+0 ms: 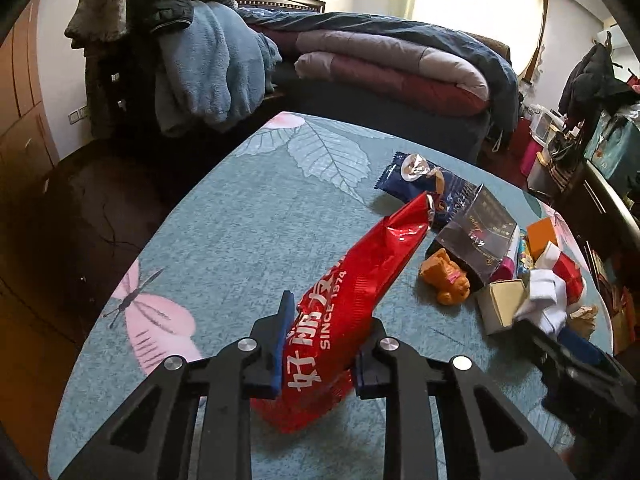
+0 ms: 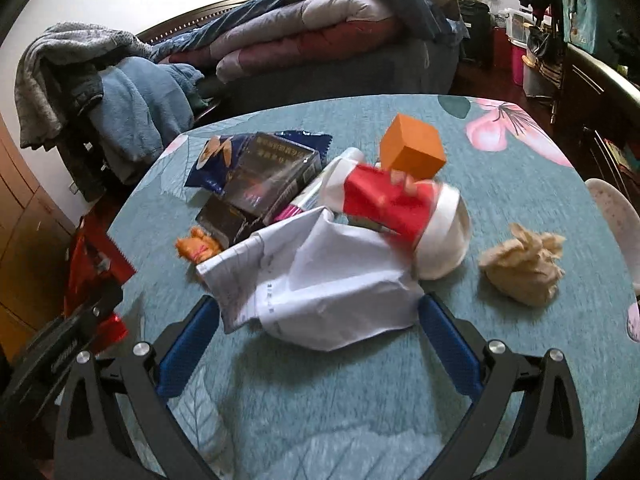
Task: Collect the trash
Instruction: 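Lift the red bag with the left tool while the right tool lifts the white paper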
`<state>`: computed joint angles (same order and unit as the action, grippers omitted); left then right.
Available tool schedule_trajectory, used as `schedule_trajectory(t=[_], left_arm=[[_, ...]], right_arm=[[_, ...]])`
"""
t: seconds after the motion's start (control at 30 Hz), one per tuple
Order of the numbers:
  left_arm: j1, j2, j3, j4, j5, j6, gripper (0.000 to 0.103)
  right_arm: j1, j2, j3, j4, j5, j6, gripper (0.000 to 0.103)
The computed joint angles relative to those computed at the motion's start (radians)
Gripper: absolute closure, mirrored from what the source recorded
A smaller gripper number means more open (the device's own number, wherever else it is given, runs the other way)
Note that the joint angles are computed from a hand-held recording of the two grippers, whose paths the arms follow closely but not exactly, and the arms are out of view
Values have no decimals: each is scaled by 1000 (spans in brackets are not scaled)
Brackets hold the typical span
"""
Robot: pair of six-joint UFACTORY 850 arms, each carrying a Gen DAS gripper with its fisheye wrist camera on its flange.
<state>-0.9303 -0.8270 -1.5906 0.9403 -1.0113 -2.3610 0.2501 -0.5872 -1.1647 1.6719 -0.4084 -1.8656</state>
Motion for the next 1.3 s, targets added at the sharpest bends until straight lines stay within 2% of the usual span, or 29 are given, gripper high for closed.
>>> schedule_trajectory(t=[0.03, 0.1, 0.17, 0.2, 0.27, 0.3, 0.37, 0.43, 0.5, 0.57, 0.63, 0.73, 0.8, 0.87, 0.9, 0.93, 0.97, 1.0, 1.07, 1.3], left_arm=[[0, 3, 5, 3, 4, -2, 79], [0, 6, 11, 9, 14, -5, 79], [-3, 5, 9, 12, 17, -9, 79], [-5, 5, 7, 16, 16, -8, 79], [-8, 6, 5, 20, 15, -8, 79], [-10, 8, 4, 24, 14, -10, 79], [-15, 9, 1, 26, 7, -9, 78], [-21, 7, -9, 25, -6, -3, 78], [-25, 6, -16, 26, -13, -3, 78], [-29, 5, -22, 31, -21, -4, 78], [-31, 3, -27, 30, -28, 0, 78], [-31, 4, -25, 32, -26, -2, 78], [-31, 2, -26, 31, -27, -4, 78], [-30, 7, -16, 34, -21, -13, 78], [-29, 8, -13, 34, -18, -15, 78], [-28, 10, -10, 35, -16, -17, 78], [-28, 12, -5, 35, -14, -20, 78], [-27, 14, -2, 35, -11, -23, 78], [-28, 18, 4, 35, -7, -27, 78], [-49, 8, -35, 53, -41, -12, 78]], right_arm=[[-8, -2, -4, -12, -15, 13, 5], [-23, 0, -1, -21, -51, 19, 23], [-35, -4, -8, -91, -80, 84, 56], [-40, -9, -17, -142, -96, 135, 60], [-51, -7, -14, -165, -122, 156, 76], [-55, -1, -6, -166, -126, 152, 79], [-72, 15, 14, -155, -152, 132, 96], [-82, 26, 24, -159, -170, 134, 92], [-87, 42, 41, -123, -177, 99, 76], [-86, 59, 60, -57, -179, 32, 29], [-76, 82, 82, 47, -177, -66, 16], [-48, 94, 86, 190, -148, -175, 5], [-20, 73, 54, 216, -82, -165, 5], [-4, 31, -1, 121, -33, -40, 8], [-3, 10, -27, 49, -28, 49, 14], [-9, -11, -51, -33, -41, 143, 42], [-13, -26, -68, -103, -50, 221, 57], [-21, -38, -77, -133, -69, 258, 60], [-41, -30, -57, -93, -101, 217, 63], [-112, 45, 34, -82, -202, 150, 64]])
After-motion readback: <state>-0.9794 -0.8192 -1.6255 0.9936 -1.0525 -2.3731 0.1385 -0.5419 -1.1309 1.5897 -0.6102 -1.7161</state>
